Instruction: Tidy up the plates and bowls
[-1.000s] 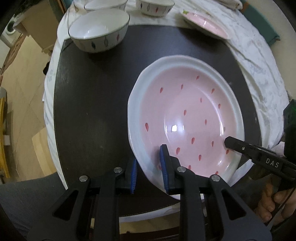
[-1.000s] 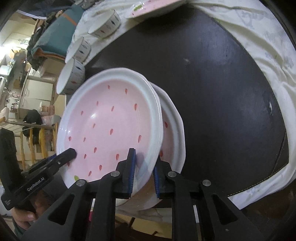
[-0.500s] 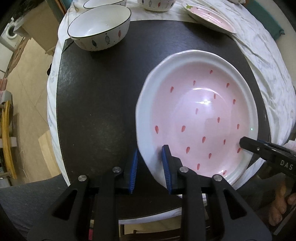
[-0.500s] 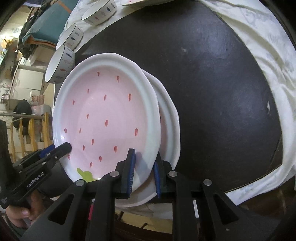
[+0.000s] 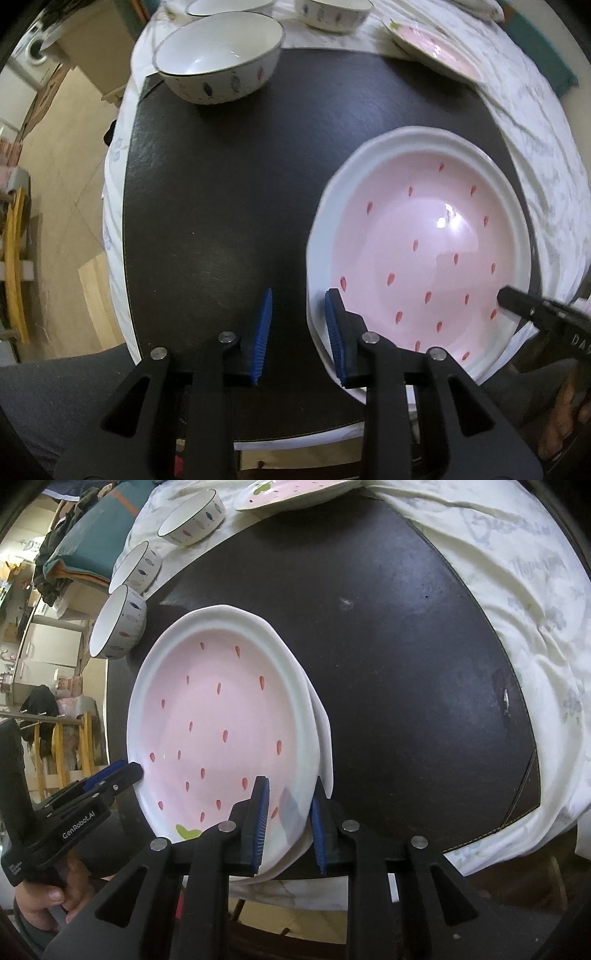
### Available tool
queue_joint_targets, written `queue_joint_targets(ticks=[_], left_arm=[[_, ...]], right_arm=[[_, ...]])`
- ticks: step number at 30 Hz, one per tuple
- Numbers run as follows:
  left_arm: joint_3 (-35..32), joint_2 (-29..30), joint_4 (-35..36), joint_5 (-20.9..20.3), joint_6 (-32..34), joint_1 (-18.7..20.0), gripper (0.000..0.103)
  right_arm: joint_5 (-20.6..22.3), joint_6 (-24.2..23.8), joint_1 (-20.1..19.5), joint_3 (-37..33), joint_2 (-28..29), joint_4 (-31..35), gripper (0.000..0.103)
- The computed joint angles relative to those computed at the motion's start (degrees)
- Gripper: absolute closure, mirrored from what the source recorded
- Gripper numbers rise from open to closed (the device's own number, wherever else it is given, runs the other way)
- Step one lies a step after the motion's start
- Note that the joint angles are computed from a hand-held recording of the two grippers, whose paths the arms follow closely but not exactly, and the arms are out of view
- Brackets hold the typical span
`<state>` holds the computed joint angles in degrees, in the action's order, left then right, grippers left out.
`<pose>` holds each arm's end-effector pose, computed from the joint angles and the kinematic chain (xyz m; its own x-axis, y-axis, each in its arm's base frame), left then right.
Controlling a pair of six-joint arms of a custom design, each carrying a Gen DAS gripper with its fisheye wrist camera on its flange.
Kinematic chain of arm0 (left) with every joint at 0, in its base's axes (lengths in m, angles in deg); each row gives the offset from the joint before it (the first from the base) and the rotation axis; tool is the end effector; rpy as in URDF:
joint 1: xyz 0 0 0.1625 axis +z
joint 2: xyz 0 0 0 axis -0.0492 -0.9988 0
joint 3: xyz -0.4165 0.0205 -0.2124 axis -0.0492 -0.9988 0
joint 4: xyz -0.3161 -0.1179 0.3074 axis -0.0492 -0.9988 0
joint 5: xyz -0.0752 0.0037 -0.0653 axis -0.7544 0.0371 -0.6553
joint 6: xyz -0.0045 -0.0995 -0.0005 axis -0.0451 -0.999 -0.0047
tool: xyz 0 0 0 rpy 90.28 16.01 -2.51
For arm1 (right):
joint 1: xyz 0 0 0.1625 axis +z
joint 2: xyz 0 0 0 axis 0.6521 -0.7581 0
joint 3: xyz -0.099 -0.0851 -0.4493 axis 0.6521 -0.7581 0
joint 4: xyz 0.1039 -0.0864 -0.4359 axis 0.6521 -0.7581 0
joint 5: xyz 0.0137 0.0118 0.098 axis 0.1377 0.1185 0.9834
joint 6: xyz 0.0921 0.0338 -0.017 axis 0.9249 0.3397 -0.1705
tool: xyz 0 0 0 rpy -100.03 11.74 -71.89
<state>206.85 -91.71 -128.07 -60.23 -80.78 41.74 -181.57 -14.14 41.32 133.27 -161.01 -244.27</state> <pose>-0.1919 -0.3891 0.0511 -0.7557 0.1428 -0.6392 0.1897 0.9818 -0.0050 0.0504 -0.3333 0.1648 -0.9048 0.2324 0.3569 0.1583 0.9614 -0.2250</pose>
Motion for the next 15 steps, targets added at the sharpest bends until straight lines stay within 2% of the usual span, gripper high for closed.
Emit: queue_joint_targets(ticks=[5, 7, 11, 12, 13, 14, 15], left_arm=[[0.66, -1.40, -1.83, 1.63, -0.24, -0.34, 0.077], [0.56, -1.12, -2.15, 0.65, -0.42, 0.09, 0.077], [0.08, 0.37, -2.46, -0.62, 0.44, 0.89, 0.076], [-0.05, 0.74, -2.47, -0.83, 0.51, 1.09, 0.068], [0.09, 0.72, -2.48, -1.00, 0.44, 1.31, 0.053], [0.18, 0.82, -2.71, -1.01, 0.03, 1.54, 0.047], [0.30, 0.67, -2.62, -0.92, -0.43, 1.56, 0.039]], right_arm=[[-3.83, 0.40, 2.46, -0.43, 0.01, 0.05, 0.078], [-6.42, 0.89, 3.30, -0.59, 0.37, -0.66, 0.078], [-4.36, 0.45, 1.64, -0.37, -0.41, -2.12, 0.078], [-4.37, 0.09, 1.52, -0.20, -0.50, -2.99, 0.078], [-4.12, -0.17, 1.28, -0.07, -0.49, -3.81, 0.077], [-3.73, -0.14, 0.99, -0.17, -0.44, -3.93, 0.075], [-2.47, -0.29, 0.29, -0.15, -0.62, -3.96, 0.057]])
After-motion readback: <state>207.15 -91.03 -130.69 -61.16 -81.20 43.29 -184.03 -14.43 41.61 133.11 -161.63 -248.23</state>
